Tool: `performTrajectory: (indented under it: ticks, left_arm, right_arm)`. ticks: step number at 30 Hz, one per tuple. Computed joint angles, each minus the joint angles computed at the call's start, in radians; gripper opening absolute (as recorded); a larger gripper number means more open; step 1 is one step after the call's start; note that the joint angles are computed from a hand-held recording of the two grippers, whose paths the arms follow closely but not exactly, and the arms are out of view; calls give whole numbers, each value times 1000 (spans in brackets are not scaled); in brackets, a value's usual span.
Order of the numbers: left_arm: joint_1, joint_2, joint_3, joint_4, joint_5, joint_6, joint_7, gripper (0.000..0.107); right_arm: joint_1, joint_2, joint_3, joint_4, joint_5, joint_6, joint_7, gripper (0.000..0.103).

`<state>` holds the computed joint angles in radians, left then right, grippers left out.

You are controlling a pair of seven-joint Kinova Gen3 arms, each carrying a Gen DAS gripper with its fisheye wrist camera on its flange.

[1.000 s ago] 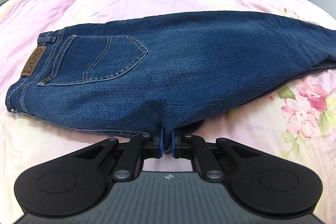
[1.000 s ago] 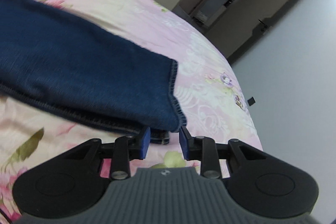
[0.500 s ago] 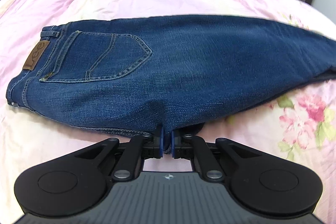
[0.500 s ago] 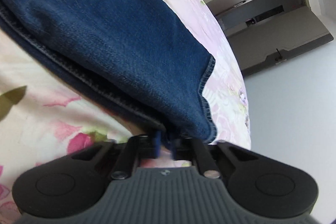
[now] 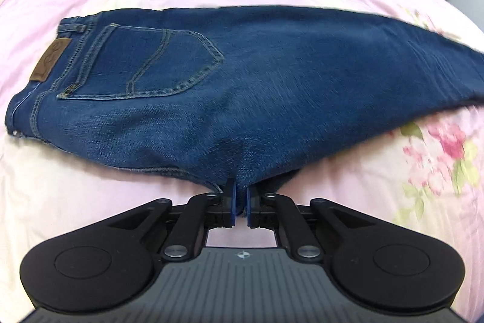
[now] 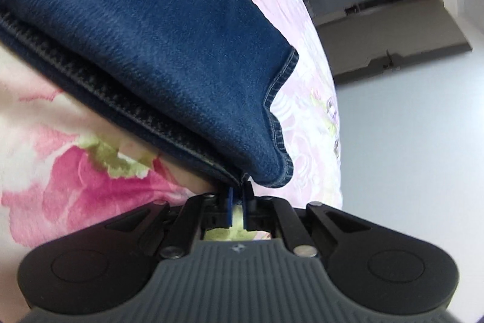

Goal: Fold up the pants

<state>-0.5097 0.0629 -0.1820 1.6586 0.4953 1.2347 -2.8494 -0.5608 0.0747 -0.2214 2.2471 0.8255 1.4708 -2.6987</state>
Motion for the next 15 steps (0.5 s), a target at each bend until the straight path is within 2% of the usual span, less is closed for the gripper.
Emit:
performTrajectory:
  ticks: [1, 2, 4, 6, 8, 10, 15]
  left_arm:
    - [0, 5, 0, -13, -13, 17, 5, 11]
    - [4, 8, -8, -24, -21, 34, -1, 11]
    - [-22, 9, -9, -42, -10, 80, -54, 11]
    - [-47, 17, -18, -71, 10, 147, -99, 11]
    - [-66, 23, -23, -100, 24, 213, -123, 12]
    - [-80, 26, -22, -125, 51, 259, -126, 15]
    - [-81, 27, -11, -155, 129, 272, -72, 22]
  right_arm:
    - [-1, -11, 22, -14, -5, 10, 13, 8]
    - [-12, -32, 58, -23, -15, 19, 28, 8]
    - [13, -118, 79, -38, -48, 32, 9, 8]
    - [95, -210, 38, -71, -79, 42, -66, 9]
    - [188, -303, -6, -101, -129, 14, -147, 20]
    - [281, -396, -30, -116, -175, -56, -229, 40]
    - [364, -591, 20, -76, -241, -260, -432, 55]
